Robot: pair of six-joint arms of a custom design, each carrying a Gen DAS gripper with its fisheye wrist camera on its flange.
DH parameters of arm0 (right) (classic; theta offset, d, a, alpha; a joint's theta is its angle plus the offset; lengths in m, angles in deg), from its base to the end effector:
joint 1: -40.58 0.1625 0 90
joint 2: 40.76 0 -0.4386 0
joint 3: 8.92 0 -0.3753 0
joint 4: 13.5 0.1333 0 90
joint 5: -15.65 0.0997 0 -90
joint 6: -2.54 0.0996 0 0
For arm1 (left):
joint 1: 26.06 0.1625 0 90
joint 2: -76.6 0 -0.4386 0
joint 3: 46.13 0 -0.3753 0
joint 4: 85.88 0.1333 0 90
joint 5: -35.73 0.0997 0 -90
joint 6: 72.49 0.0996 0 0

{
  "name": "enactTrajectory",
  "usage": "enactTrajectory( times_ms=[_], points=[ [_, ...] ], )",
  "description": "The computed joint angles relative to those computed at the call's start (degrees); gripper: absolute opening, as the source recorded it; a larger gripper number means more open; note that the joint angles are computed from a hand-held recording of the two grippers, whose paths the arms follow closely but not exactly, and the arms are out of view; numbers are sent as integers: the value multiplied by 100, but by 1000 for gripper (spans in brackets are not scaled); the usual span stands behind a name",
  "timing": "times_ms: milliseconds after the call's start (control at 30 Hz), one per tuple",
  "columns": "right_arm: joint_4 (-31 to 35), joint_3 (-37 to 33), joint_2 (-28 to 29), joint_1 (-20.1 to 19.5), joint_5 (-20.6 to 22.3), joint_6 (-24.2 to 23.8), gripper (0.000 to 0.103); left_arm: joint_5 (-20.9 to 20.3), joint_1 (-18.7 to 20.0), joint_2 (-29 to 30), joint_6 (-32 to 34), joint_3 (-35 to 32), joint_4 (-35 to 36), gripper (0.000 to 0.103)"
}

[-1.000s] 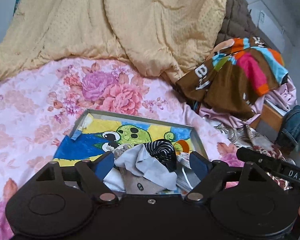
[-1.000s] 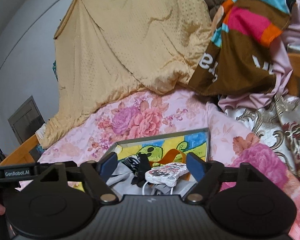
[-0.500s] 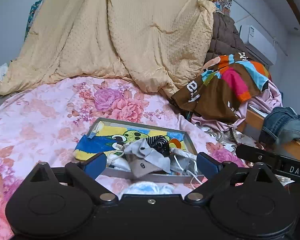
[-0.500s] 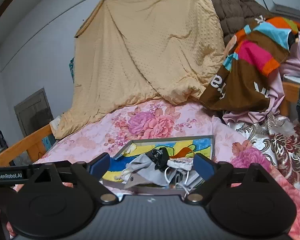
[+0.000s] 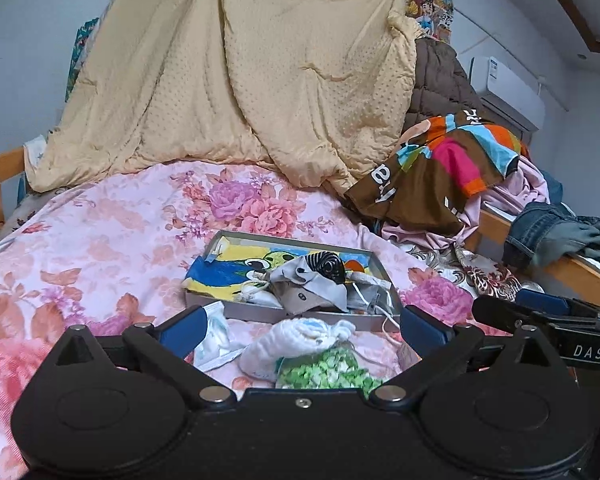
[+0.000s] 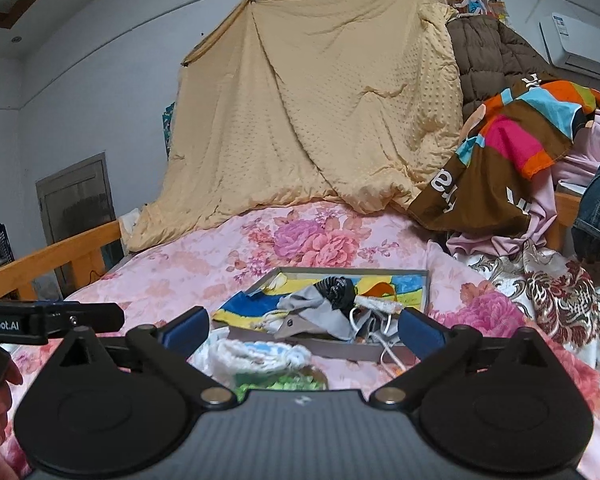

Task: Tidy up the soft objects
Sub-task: 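Move both open tools back from the tray toward the remaining pile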

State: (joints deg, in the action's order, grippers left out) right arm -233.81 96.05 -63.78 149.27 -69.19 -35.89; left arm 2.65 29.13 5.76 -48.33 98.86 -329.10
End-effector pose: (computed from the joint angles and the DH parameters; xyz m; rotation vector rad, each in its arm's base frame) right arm 0.3259 -0.5196 -0.0290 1.3934 -2.4410 1.2648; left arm -0.0040 -0.3854 0.3034 0.1837 1.9495 -1.5588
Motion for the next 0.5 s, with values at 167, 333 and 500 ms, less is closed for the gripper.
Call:
enactTrajectory(
  times_ms=[167,333,500],
  points=[
    [-228,353,-37,17,-50,-27,103,287,-256,12,-101,404,-323,102],
    [-363,645,-48,63,-144,-166,103,556,-428,-23,-426,814,-284,102],
    [-329,832,-21,108,-298,-262,103,791,-441,-92,-1090,1132,105,102]
  ],
)
